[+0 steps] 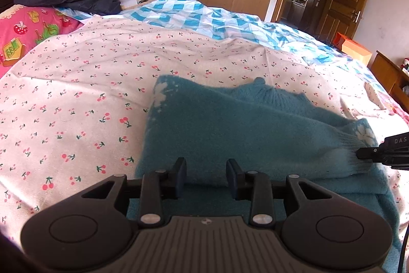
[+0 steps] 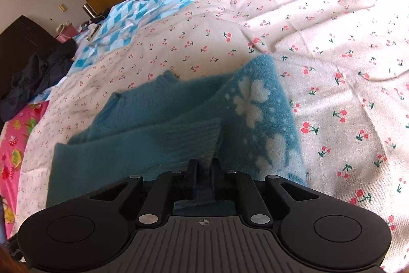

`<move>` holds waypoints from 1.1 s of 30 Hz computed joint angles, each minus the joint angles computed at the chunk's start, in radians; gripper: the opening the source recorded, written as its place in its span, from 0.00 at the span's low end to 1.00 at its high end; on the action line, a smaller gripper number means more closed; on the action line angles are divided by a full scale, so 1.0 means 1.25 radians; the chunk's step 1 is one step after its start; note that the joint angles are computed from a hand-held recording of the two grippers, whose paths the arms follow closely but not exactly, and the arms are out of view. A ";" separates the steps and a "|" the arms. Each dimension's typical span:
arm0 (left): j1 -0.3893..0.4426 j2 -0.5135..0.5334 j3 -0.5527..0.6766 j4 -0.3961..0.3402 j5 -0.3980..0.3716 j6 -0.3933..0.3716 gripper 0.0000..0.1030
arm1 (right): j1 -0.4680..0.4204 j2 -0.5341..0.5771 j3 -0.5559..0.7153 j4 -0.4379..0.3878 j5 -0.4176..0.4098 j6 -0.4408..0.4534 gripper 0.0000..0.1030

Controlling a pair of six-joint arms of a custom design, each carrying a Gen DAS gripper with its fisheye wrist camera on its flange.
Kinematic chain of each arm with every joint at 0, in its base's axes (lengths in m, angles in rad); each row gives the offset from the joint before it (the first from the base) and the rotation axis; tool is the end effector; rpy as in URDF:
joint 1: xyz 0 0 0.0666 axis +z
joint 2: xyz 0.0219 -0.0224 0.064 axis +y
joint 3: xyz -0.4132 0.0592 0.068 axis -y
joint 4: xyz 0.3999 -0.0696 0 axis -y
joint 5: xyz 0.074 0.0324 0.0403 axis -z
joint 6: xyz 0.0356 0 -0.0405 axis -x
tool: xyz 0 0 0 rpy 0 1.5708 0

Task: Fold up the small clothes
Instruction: 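Lay the sleeves flat and open both grippers, then grasp the sweater hem with both grippers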

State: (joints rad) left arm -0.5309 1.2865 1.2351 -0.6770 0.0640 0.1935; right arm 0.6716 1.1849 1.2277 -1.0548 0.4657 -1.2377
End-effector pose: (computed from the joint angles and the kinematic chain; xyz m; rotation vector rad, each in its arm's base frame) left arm 0.3886 -0.2313 0.4527 0.4257 2.2994 -0.4412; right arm 0.3115 0.2266 0.4663 0.8405 2.2956 0.2368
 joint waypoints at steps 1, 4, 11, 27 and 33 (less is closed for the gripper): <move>0.001 0.002 0.000 -0.007 -0.006 0.000 0.39 | 0.002 0.008 0.011 -0.016 0.012 0.002 0.08; 0.006 0.034 0.025 -0.082 -0.009 -0.009 0.39 | -0.006 0.039 0.034 -0.064 -0.001 0.021 0.10; 0.017 -0.035 -0.026 -0.056 0.007 -0.014 0.39 | 0.051 0.059 0.099 -0.149 0.094 0.007 0.18; 0.052 -0.086 -0.064 -0.090 0.029 -0.036 0.39 | 0.056 0.091 0.080 -0.092 0.057 0.028 0.16; 0.058 -0.104 -0.065 -0.106 0.035 -0.038 0.39 | 0.061 0.080 0.085 -0.125 0.057 0.020 0.16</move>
